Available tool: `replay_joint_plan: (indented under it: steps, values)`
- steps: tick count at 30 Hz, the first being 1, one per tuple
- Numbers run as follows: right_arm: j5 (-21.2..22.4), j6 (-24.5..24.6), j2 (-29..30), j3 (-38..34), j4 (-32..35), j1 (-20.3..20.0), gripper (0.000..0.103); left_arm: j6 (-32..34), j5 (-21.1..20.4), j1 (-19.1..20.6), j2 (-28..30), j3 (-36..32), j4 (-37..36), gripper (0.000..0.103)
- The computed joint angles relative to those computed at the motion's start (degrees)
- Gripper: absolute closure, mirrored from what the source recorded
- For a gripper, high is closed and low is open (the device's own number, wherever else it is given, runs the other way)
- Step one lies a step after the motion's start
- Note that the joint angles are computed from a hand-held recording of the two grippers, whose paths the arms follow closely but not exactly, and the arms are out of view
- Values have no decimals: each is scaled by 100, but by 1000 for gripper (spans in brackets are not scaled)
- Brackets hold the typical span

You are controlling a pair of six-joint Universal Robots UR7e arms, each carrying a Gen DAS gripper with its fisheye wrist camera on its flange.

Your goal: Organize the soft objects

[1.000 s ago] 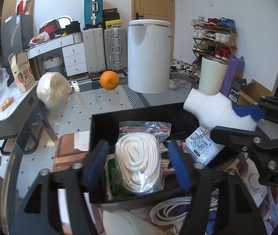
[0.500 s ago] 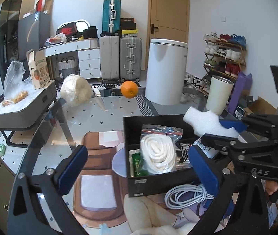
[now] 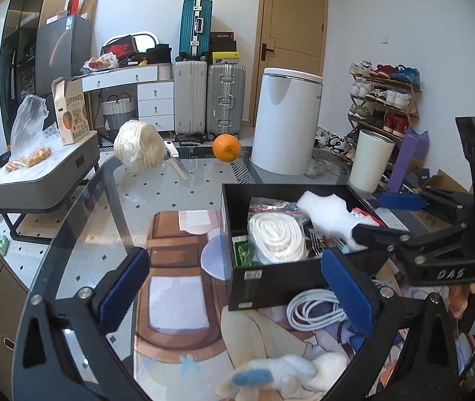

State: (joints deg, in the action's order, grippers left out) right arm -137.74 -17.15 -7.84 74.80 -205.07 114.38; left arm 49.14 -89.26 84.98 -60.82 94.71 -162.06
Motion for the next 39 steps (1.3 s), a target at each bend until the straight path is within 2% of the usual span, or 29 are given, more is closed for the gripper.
replay_joint_plan:
  steps: [2, 4, 7, 9, 14, 19, 24, 29, 39]
  values:
    - [-21, 35, -54, 148, -163, 33, 14, 31, -64, 25, -64, 60, 39, 0]
    - [-30, 71, -99, 268, -282, 53, 5, 66, -127, 53, -125, 121, 46, 0]
    - [-50, 106, -143, 457, -473, 102, 1, 131, -219, 87, -209, 211, 54, 0]
    - [-35, 183, -160, 572, -595, 127, 1, 197, -241, 100, -264, 266, 100, 0]
    - [111, 741, -262, 906, -547, 101, 1, 361, -172, 134, -348, 408, 62, 0]
    - [78, 966, -202, 936, -415, 83, 1, 374, -140, 166, -390, 498, 87, 0]
    - [113, 989, -185, 946, -390, 103, 1, 376, -82, 188, -411, 628, 29, 0]
    - [325, 1338, -256, 1049, -114, 48, 1, 499, -27, 174, -449, 738, -87, 0]
    - [320, 1846, -207, 962, 398, -65, 1, 459, 250, 227, -418, 687, -32, 0]
